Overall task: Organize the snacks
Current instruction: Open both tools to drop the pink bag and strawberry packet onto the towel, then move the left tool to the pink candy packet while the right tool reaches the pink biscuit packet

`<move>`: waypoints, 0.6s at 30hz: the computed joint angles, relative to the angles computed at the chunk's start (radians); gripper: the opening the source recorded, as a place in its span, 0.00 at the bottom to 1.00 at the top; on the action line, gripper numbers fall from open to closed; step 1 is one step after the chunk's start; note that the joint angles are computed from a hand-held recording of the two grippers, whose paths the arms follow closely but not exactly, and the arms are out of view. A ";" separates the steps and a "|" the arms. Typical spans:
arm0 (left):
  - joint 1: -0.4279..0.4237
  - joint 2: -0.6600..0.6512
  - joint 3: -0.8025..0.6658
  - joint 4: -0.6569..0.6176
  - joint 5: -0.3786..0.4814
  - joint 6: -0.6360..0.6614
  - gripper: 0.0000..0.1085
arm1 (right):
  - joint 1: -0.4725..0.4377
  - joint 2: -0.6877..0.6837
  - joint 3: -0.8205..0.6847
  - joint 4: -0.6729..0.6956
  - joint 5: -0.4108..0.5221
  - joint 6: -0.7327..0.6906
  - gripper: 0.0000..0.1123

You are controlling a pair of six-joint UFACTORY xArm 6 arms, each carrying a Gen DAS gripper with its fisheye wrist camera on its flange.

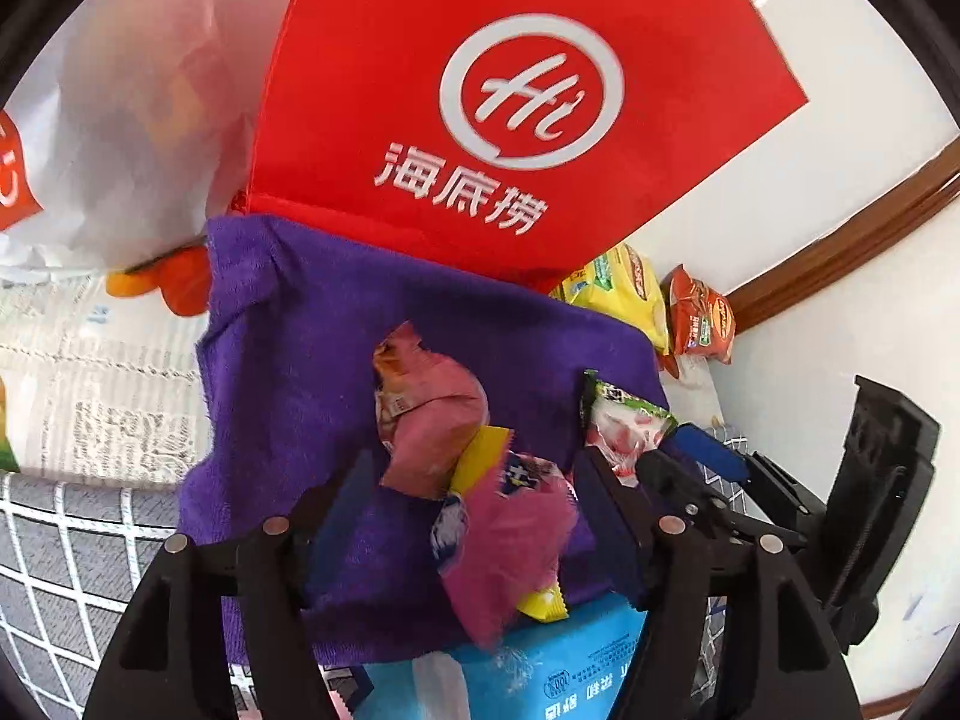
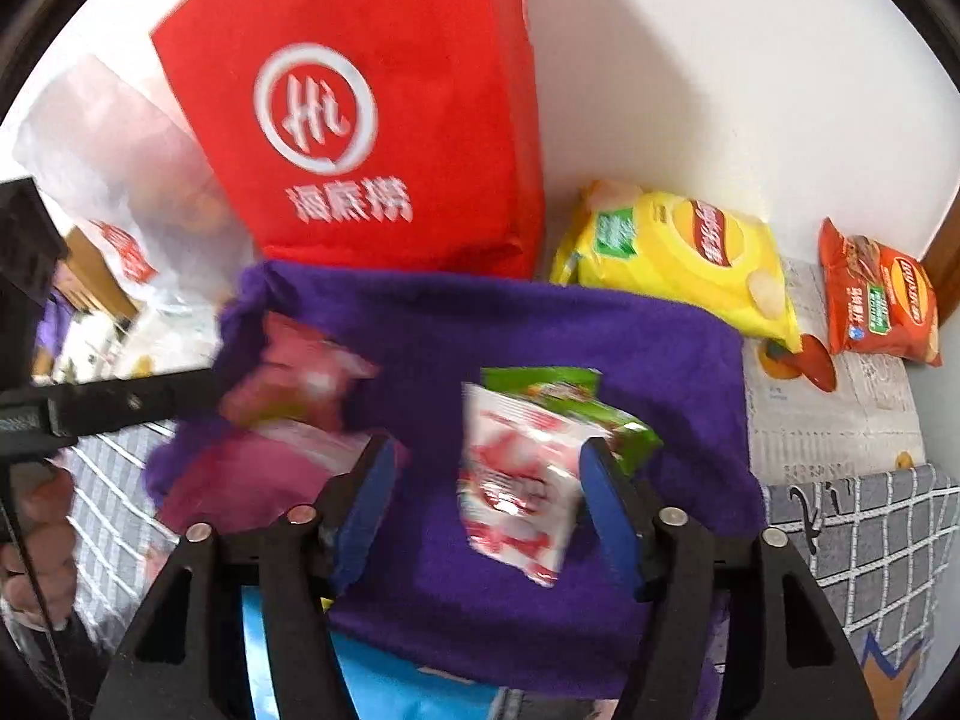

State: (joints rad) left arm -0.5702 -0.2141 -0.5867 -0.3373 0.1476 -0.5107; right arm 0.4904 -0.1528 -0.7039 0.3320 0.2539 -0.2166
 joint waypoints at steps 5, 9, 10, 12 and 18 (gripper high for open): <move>0.017 -0.074 0.027 0.186 0.012 -0.145 0.65 | 0.006 -0.084 0.051 -0.179 -0.047 0.173 0.61; 0.021 -0.122 0.035 0.320 0.038 -0.244 0.65 | 0.008 -0.170 0.108 -0.237 -0.081 0.281 0.64; 0.019 -0.133 0.031 0.359 0.056 -0.270 0.65 | 0.005 -0.196 0.122 -0.282 -0.074 0.329 0.64; 0.011 -0.151 0.029 0.394 0.069 -0.287 0.65 | -0.005 -0.247 0.152 -0.412 -0.060 0.445 0.64; -0.026 -0.230 0.025 0.557 0.103 -0.398 0.65 | -0.003 -0.428 0.264 -0.541 0.006 0.543 0.64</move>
